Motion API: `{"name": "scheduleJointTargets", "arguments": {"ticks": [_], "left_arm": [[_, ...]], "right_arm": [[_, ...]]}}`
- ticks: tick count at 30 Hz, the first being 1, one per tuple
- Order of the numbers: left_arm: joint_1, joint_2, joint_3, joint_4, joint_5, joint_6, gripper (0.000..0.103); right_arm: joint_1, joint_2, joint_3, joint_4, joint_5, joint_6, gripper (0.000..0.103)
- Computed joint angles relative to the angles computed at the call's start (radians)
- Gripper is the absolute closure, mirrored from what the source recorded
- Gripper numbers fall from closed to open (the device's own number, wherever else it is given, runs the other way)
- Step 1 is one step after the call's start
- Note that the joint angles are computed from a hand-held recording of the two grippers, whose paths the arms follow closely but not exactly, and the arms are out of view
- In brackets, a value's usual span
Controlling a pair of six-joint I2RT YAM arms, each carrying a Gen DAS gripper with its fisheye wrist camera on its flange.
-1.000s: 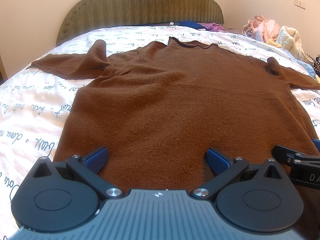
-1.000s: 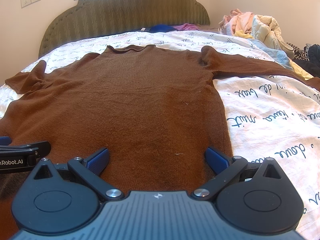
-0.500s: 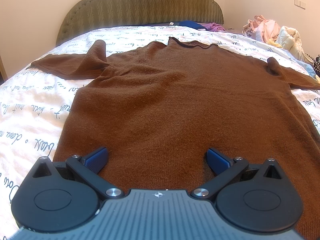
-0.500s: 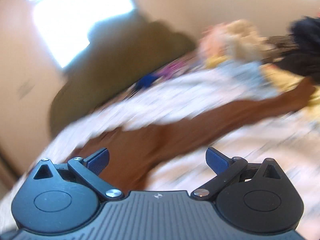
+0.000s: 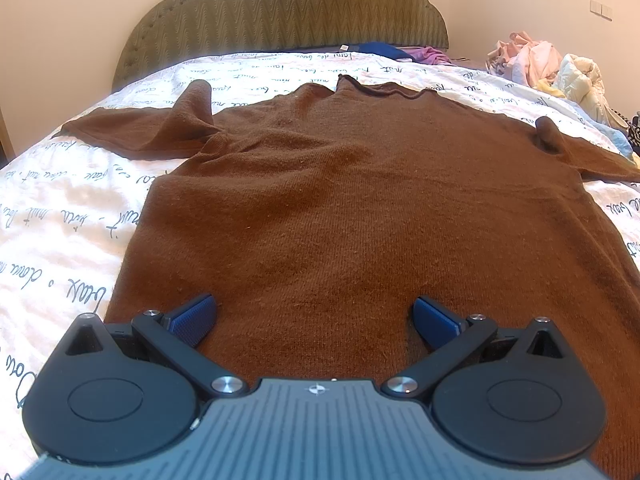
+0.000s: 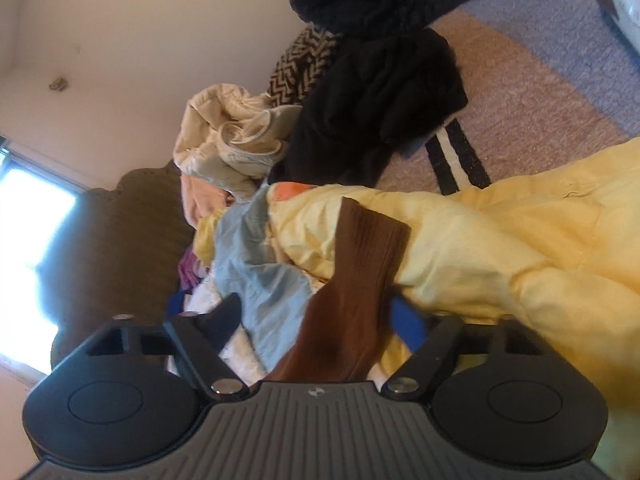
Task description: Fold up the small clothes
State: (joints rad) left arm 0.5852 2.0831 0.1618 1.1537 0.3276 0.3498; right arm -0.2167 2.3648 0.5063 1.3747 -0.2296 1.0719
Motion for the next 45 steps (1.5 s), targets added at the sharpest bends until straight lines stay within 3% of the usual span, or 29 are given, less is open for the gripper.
{"name": "scheduleJointTargets", "arguments": {"ticks": [2,4,6,10,14,17,20,23,24,25,26,28,30,32,34,36,39,41,45], "left_arm": [[0.000,0.001,0.000,0.001,0.000,0.000,0.000],[0.001,0.001,-0.001,0.002,0.001,0.000,0.000],[-0.002,0.000,0.002,-0.001,0.000,-0.003,0.000],[-0.008,0.000,0.011,-0.009,-0.001,-0.013,0.000],[-0.015,0.002,0.013,-0.006,-0.006,-0.024,0.000],[-0.006,0.007,0.011,0.001,0.004,-0.022,0.000],[-0.004,0.010,0.009,0.006,0.007,-0.022,0.000],[-0.001,0.010,0.009,0.007,0.012,-0.022,0.000],[0.004,0.009,0.009,0.005,0.018,-0.020,0.000],[0.012,0.006,0.009,0.000,0.030,-0.016,0.000],[0.028,0.000,0.009,-0.010,0.053,-0.007,0.000],[0.079,-0.059,0.012,-0.093,0.130,0.029,0.000],[0.128,-0.188,0.045,-0.296,0.232,0.047,0.000],[0.156,-0.264,0.111,-0.442,0.365,-0.014,0.000],[0.125,-0.258,0.200,-0.484,0.436,-0.138,0.000],[0.055,-0.187,0.328,-0.519,0.429,-0.290,0.000],[-0.041,-0.033,0.580,-0.694,0.395,-0.444,0.004],[-0.087,0.062,0.727,-0.801,0.395,-0.518,0.013],[-0.170,0.151,0.838,-0.798,0.302,-0.580,0.028]], "right_arm": [[0.009,-0.008,0.028,-0.089,0.018,-0.029,0.059],[0.020,0.010,0.050,-0.108,0.051,-0.053,0.087],[0.032,0.005,0.041,-0.104,0.089,-0.053,0.096],[0.151,-0.134,-0.052,-0.067,0.204,-0.129,0.097],[0.457,-0.341,-0.050,-0.135,0.275,-0.228,0.097],[0.709,-0.343,0.154,-0.297,0.292,-0.291,0.097],[0.873,-0.169,0.475,-0.444,0.236,-0.263,0.097],[0.981,0.045,0.817,-0.628,0.217,-0.207,0.093],[1.000,0.111,0.925,-0.705,0.190,-0.197,0.077],[1.016,0.165,1.007,-0.788,0.169,-0.185,0.049],[1.029,0.192,1.044,-0.842,0.163,-0.160,0.038],[1.045,0.178,0.967,-0.764,0.182,-0.131,0.035],[1.054,0.102,0.765,-0.560,0.185,-0.138,0.035],[1.074,0.027,0.584,-0.405,0.234,-0.147,0.035],[1.094,-0.014,0.460,-0.332,0.308,-0.150,0.035],[1.115,-0.026,0.390,-0.316,0.383,-0.142,0.035],[1.120,0.013,0.369,-0.309,0.384,-0.135,0.037],[1.148,0.066,0.378,-0.247,0.434,-0.208,0.037],[1.157,0.061,0.406,-0.290,0.441,-0.259,0.028]]}}
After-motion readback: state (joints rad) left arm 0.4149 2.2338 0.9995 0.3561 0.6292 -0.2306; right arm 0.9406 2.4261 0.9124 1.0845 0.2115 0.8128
